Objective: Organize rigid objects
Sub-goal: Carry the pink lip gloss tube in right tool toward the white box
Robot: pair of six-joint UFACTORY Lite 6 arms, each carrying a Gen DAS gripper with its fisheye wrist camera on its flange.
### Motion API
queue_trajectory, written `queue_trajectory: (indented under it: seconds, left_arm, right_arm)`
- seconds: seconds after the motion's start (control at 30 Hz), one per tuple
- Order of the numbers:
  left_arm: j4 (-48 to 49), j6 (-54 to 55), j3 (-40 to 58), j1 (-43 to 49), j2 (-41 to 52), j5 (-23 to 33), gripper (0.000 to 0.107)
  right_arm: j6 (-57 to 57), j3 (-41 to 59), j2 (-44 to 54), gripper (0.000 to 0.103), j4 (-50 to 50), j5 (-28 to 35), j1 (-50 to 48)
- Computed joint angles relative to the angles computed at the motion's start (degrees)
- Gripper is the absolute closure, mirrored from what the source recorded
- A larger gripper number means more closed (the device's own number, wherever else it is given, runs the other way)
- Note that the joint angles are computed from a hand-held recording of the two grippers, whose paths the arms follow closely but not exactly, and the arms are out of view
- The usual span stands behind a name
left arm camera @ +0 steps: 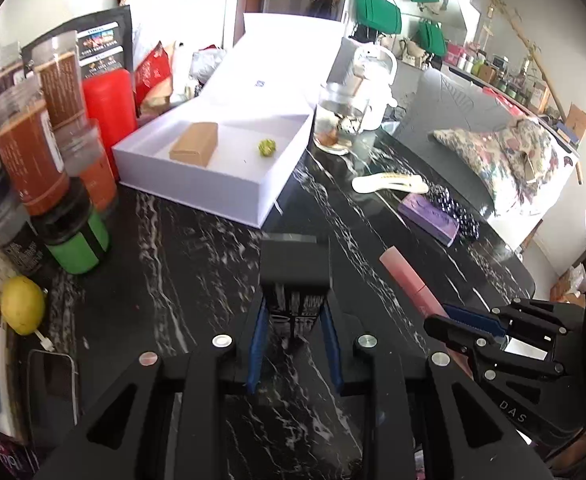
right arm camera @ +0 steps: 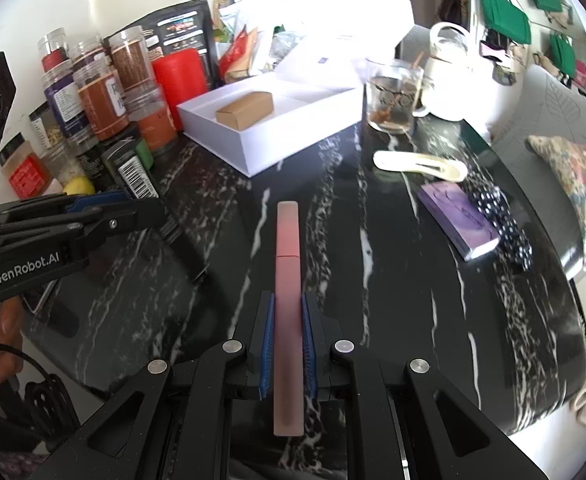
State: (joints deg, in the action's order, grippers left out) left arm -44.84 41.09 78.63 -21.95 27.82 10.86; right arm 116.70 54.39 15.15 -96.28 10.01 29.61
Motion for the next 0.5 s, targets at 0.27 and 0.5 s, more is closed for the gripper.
queue_trajectory:
  seconds: [0.27, 0.5]
  left_arm:
    - [1.1, -0.7, 2.7, 1.3, -0.6, 0.2, 0.082]
    - [6.6, -5.7, 8.4, 1.4, 1.3, 1.8, 0.082]
  right_arm:
    - [-9.1, 4.0, 0.3, 0.09, 6.5, -0.7, -0.9]
    - [-16.3, 8.0, 1.2, 0.09, 10.5, -1.0, -2.3]
